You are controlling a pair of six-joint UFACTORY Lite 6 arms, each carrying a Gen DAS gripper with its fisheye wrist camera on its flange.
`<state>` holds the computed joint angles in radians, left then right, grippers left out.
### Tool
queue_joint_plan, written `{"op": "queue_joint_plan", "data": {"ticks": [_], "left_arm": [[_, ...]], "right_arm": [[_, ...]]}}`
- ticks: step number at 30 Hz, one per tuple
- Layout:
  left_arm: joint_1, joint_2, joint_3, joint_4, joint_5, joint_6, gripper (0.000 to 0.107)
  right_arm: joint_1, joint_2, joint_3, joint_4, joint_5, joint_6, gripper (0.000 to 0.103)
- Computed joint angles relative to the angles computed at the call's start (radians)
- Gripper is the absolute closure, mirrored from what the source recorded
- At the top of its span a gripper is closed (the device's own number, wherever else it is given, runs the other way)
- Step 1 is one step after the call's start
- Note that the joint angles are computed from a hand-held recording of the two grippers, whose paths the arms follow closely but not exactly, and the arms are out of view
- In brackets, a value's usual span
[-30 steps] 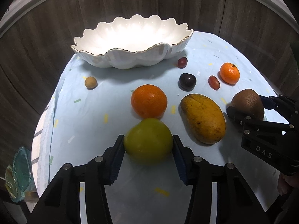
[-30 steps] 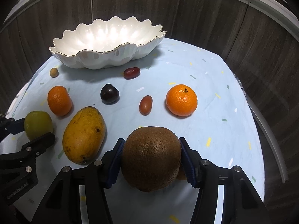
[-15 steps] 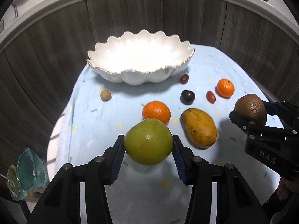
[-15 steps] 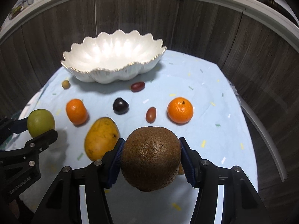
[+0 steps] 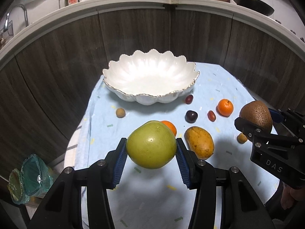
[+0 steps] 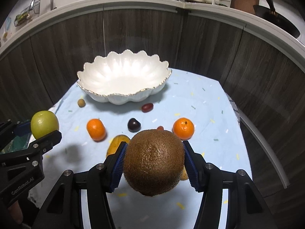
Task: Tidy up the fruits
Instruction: 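Carry the green apple and kiwi over the white bowl with both tools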
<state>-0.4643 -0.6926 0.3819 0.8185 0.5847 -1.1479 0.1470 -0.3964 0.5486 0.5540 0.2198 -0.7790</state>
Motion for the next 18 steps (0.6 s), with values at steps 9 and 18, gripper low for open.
{"op": "queue_joint_plan", "data": {"ticks": [9,18], "left_arm": [[0.140,0.012,0.096,-0.104,-0.030,0.207,0.058],[0.326,0.168,0.243,-0.245,-0.147,0.440,0.058]], "right_arm": [[0.045,0.041,0.126,-0.074,0.035,0.121,0.046],[0.072,0.207,0.327,-0.072,0.032,0.144,0.046]]}}
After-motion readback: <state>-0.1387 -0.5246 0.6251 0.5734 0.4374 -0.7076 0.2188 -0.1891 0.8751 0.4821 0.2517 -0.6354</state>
